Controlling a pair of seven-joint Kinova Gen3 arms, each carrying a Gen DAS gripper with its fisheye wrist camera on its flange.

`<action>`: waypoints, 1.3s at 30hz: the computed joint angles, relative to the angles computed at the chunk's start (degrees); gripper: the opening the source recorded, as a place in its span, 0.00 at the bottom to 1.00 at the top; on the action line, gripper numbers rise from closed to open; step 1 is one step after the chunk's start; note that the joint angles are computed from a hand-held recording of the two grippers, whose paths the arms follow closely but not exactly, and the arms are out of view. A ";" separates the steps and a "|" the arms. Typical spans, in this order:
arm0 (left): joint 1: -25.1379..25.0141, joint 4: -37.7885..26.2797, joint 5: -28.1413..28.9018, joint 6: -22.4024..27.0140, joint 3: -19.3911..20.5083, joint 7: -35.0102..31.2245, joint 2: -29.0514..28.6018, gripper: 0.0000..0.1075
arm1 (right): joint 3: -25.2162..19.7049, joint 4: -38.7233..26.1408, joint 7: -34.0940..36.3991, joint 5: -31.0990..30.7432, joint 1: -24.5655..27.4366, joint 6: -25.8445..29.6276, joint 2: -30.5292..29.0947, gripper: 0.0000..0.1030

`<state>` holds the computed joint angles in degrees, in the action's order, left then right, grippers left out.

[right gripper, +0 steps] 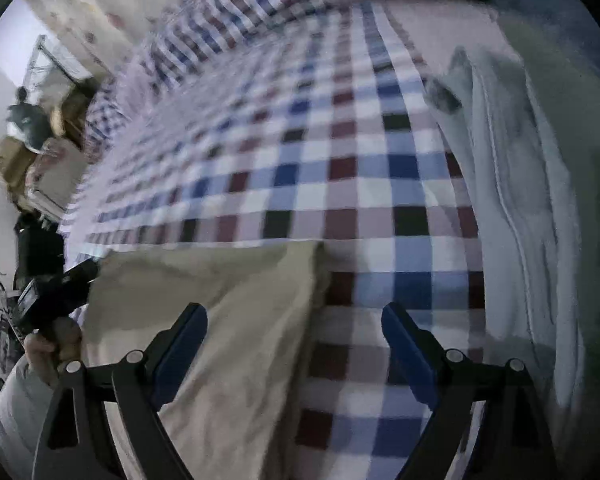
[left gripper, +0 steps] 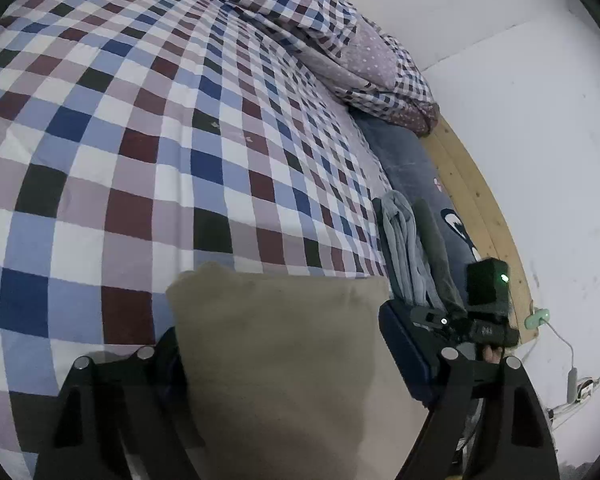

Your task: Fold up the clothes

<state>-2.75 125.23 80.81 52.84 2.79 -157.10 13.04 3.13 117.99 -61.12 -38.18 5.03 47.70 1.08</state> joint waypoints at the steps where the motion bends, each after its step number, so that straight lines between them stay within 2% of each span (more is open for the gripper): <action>1: -0.06 -0.01 0.02 0.13 -0.02 -0.12 0.08 0.81 | -0.25 -1.60 -1.05 0.72 1.02 2.33 2.08 0.89; 3: -0.24 -0.02 0.04 0.50 -0.07 -0.33 0.26 0.80 | -2.77 -4.29 -0.35 -0.54 5.77 6.99 5.97 0.89; 6: -0.22 0.08 0.09 0.57 -0.06 -0.48 0.19 0.80 | -6.93 -6.91 6.05 -3.96 13.01 13.00 10.18 0.89; 8: -0.19 0.16 -0.05 0.57 -0.08 -0.53 0.02 0.80 | -7.54 -6.61 10.35 -4.68 13.70 12.95 12.01 0.89; 10: -0.26 0.14 -0.30 0.78 -0.12 -0.42 -0.04 0.80 | -6.76 -6.53 11.83 -4.70 12.04 12.18 12.85 0.92; 11: -0.29 0.12 -0.44 0.88 -0.14 -0.32 -0.05 0.80 | -7.96 -6.49 12.02 -4.43 12.46 11.44 13.09 0.98; 13: -0.32 0.12 -0.71 0.95 -0.15 -0.22 -0.13 0.80 | -12.47 -6.72 12.85 -4.62 15.48 10.56 14.01 0.99; 17: -0.35 0.15 -1.11 0.97 -0.17 0.13 -0.26 0.79 | -18.42 -8.15 15.02 -7.98 18.89 11.24 17.66 1.00; 19: -0.34 0.03 -1.54 0.97 -0.16 0.45 -0.30 0.77 | -19.90 -8.35 16.17 -9.54 19.16 10.76 19.13 1.00; 21: -0.16 -0.36 -2.77 0.69 -0.09 1.46 -0.62 0.77 | -21.38 -7.85 19.59 -13.19 21.67 12.09 20.81 1.00; 24: 0.46 -1.04 -5.39 -0.48 0.17 4.08 -1.50 0.74 | -21.03 -6.70 25.19 -17.19 22.38 14.66 22.18 1.00; 27: 0.32 -1.26 -6.96 -0.35 0.31 5.17 -1.99 0.73 | -23.27 -6.15 29.29 -18.23 23.52 16.57 23.28 1.00; 29: 0.22 -1.35 -7.87 -0.28 0.32 5.79 -2.29 0.71 | -22.18 -5.78 30.08 -18.90 22.07 16.33 22.89 1.00; 31: 0.02 -1.33 -8.58 -0.48 0.18 6.65 -2.50 0.59 | -21.22 -5.07 31.07 -20.26 22.05 16.20 22.65 0.99; 32: -0.22 -1.28 -8.76 -0.45 0.06 6.90 -2.45 0.57 | -20.83 -4.45 31.39 -20.93 22.21 15.64 22.23 0.99; 34: -0.80 -1.31 -9.28 -0.26 -0.21 7.48 -2.15 0.44 | -19.92 -3.22 32.57 -23.17 22.39 14.67 22.06 0.98; 37: -1.49 -1.38 -9.34 0.44 -0.23 7.71 -1.76 0.42 | -19.50 -1.75 33.75 -24.27 22.81 13.43 20.88 0.96; 38: -1.51 -1.47 -9.41 0.38 -0.16 7.93 -1.75 0.41 | -18.77 -1.53 33.78 -23.84 22.47 13.24 20.21 0.90; 39: -1.51 -1.53 -9.43 0.31 -0.09 8.06 -1.76 0.41 | -17.98 -1.27 33.92 -23.46 22.06 13.01 19.54 0.79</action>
<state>-4.27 123.70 71.38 53.15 2.69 -149.05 11.28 -14.84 116.72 -27.20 -61.65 27.09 60.71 20.62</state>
